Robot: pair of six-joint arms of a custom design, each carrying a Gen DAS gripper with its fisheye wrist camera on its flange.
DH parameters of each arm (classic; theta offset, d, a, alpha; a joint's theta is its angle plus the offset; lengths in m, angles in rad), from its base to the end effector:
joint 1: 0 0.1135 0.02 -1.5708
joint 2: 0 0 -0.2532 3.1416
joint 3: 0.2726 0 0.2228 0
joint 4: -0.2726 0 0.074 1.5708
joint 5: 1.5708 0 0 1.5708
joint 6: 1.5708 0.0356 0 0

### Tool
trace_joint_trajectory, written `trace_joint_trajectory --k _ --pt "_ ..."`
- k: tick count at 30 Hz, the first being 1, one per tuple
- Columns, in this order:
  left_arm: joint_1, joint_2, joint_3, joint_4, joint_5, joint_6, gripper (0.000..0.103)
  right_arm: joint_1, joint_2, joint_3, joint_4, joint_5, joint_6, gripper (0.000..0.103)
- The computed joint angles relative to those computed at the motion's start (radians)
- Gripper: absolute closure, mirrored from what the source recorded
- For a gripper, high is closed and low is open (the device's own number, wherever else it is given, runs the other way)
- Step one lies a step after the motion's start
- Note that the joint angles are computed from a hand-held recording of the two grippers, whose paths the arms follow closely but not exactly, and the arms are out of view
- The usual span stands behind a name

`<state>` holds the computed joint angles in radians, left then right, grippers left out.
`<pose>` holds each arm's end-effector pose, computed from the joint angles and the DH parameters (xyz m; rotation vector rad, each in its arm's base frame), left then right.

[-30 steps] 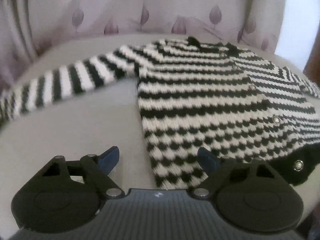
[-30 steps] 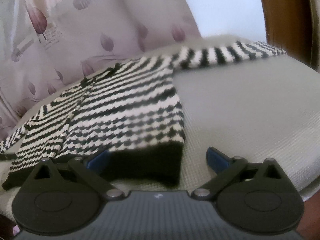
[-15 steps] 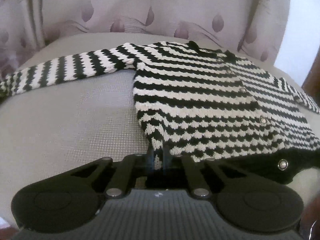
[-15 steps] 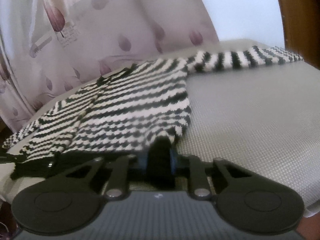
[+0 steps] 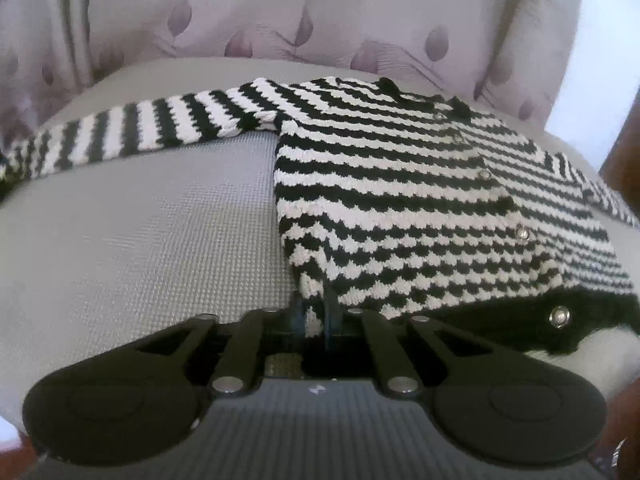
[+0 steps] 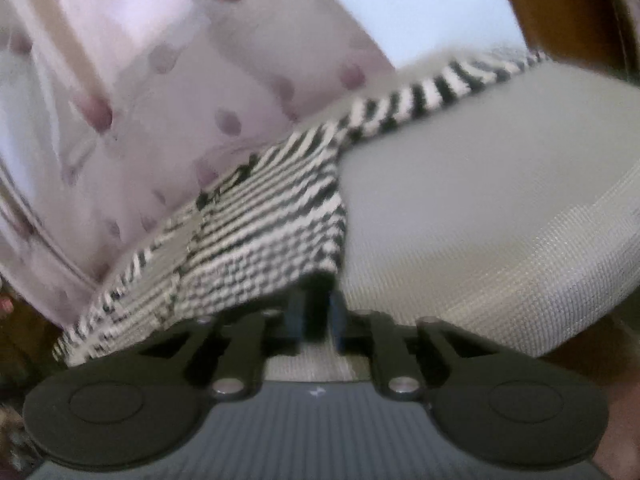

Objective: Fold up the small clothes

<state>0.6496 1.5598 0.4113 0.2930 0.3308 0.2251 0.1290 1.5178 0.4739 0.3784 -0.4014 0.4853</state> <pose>0.1905 0.1302 0.1143 -0.3534 2.3395 0.0167 0.2465 0.0460 0.1451 0.1819 2.2818 0.7767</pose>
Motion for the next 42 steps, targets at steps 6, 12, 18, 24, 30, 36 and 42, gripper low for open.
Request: trace_joint_trajectory --k 6,12,18,24,30,36,42 --pt "0.004 0.026 -0.012 0.039 0.009 0.010 0.072 0.037 0.106 0.054 0.072 0.005 -0.004 0.021" --pt "-0.001 0.039 -0.033 0.092 0.003 0.020 0.087 0.168 0.214 0.148 0.047 0.140 -0.141 0.086" --pt "0.023 -0.004 -0.018 0.021 0.031 0.034 0.093 0.102 0.128 0.081 0.048 0.078 -0.157 0.094" --pt "0.050 -0.013 -0.001 -0.050 0.047 0.090 0.093 0.045 -0.049 0.043 -0.133 0.034 -0.174 0.096" --pt "0.088 -0.069 -0.029 -0.024 0.091 0.143 0.054 -0.085 -0.012 -0.007 -0.059 -0.150 -0.065 0.094" --pt "0.084 -0.214 -0.079 0.058 0.118 0.077 0.013 -0.322 -0.027 0.019 0.049 -0.248 0.066 0.032" --pt "-0.134 -0.015 0.024 0.276 -0.033 -0.138 0.005 -0.499 0.379 0.381 0.138 -0.333 0.273 0.028"
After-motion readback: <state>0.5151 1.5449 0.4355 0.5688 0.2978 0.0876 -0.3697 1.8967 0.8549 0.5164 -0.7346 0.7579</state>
